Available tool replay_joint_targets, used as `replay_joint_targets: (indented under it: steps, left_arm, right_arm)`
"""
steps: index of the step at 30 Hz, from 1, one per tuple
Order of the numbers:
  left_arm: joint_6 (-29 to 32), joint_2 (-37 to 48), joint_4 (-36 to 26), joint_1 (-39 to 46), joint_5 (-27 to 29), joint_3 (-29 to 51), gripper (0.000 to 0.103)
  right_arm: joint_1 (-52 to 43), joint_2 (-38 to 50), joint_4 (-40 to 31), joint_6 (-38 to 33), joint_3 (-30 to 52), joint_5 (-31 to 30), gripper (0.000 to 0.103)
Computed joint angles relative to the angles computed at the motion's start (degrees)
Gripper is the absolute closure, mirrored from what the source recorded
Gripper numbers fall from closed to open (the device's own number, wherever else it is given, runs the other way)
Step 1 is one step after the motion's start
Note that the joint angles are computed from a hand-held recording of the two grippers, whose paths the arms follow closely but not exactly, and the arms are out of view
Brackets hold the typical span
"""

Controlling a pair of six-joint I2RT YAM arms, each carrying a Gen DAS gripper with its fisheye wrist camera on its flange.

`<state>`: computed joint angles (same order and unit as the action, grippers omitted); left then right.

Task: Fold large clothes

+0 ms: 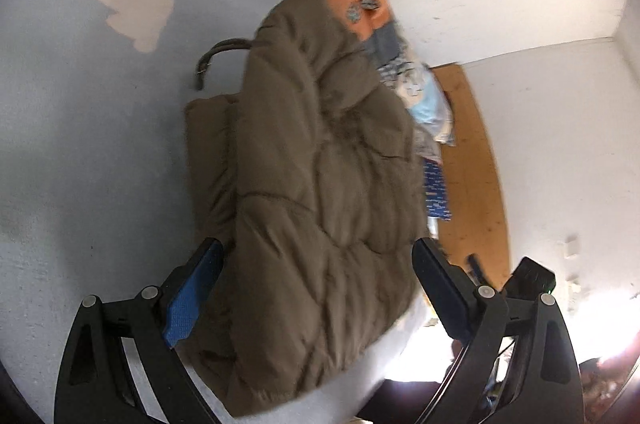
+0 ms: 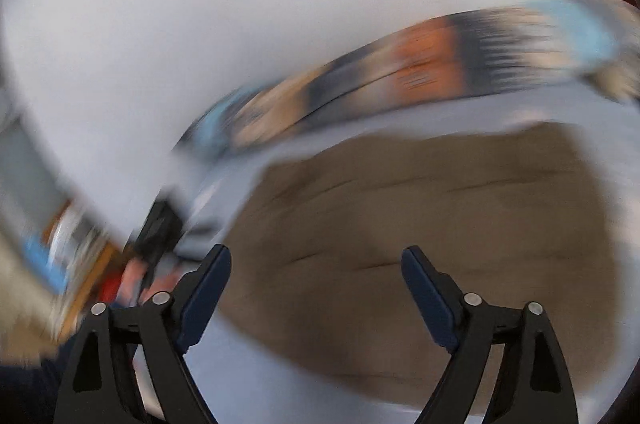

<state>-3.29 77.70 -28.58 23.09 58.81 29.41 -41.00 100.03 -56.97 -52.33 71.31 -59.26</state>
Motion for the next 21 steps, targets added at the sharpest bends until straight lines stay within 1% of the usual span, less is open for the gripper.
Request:
replay_joint_targets:
  steps: [1, 2, 3, 4, 6, 8, 9, 10, 12, 14, 15, 17, 21]
  left_arm:
    - [-0.7, 0.2, 1.1, -0.4, -0.9, -0.3, 0.009]
    - [-1.0, 0.4, 1.3, -0.6, -1.8, -0.4, 0.009]
    - [-3.5, 0.2, 3.6, -1.9, -2.5, -1.0, 0.009]
    - [-3.5, 0.8, 3.9, -1.7, -2.4, -1.1, 0.009]
    - [-6.6, 1.2, 7.3, -3.2, -3.4, -1.9, 0.009]
    - [-6.7, 1.7, 7.8, -3.2, -3.5, -2.1, 0.009]
    - [-7.9, 2.1, 9.1, -3.7, -4.0, -2.2, 0.009]
    - [-7.8, 2.6, 9.2, -3.6, -4.5, -2.1, 0.009]
    - [-11.0, 4.2, 13.0, -5.4, -5.2, -2.3, 0.009]
    - [-11.2, 6.3, 14.2, -6.2, -6.0, -1.9, 0.009]
    - [-11.3, 7.1, 14.9, -6.6, -6.5, -1.8, 0.009]
    - [-11.6, 9.1, 16.4, -7.3, -6.5, -1.6, 0.009]
    - [-10.2, 11.6, 16.1, -8.5, -7.3, 0.0, 0.009]
  right_arm:
    - [-3.2, 3.7, 0.5, 1.5, 4.3, 1.0, 0.011]
    - [-6.0, 7.9, 3.4, 4.2, 9.1, 4.8, 0.011]
    - [-7.3, 11.2, 3.9, 4.7, 12.6, 7.3, 0.011]
    - [-8.4, 15.4, 2.7, 4.4, 17.1, 8.7, 0.011]
    - [-9.4, 24.2, 0.1, 6.2, 26.6, 11.4, 0.011]
    - [-9.7, 32.8, -5.8, 6.1, 36.7, 12.7, 0.011]
    - [-9.5, 36.5, -7.2, 7.4, 40.9, 13.3, 0.011]
    - [-9.3, 39.5, -8.9, 8.1, 44.8, 13.6, 0.011]
    - [-9.2, 45.3, -15.1, 6.7, 51.9, 13.2, 0.011]
    - [-8.1, 50.6, -20.1, 6.9, 59.4, 13.0, 0.011]
    - [-7.9, 51.9, -22.3, 6.2, 61.3, 12.6, 0.011]
    - [-7.3, 53.1, -23.2, 6.4, 62.2, 11.8, 0.011]
    - [-5.5, 54.9, -24.0, 7.2, 63.1, 12.4, 0.011]
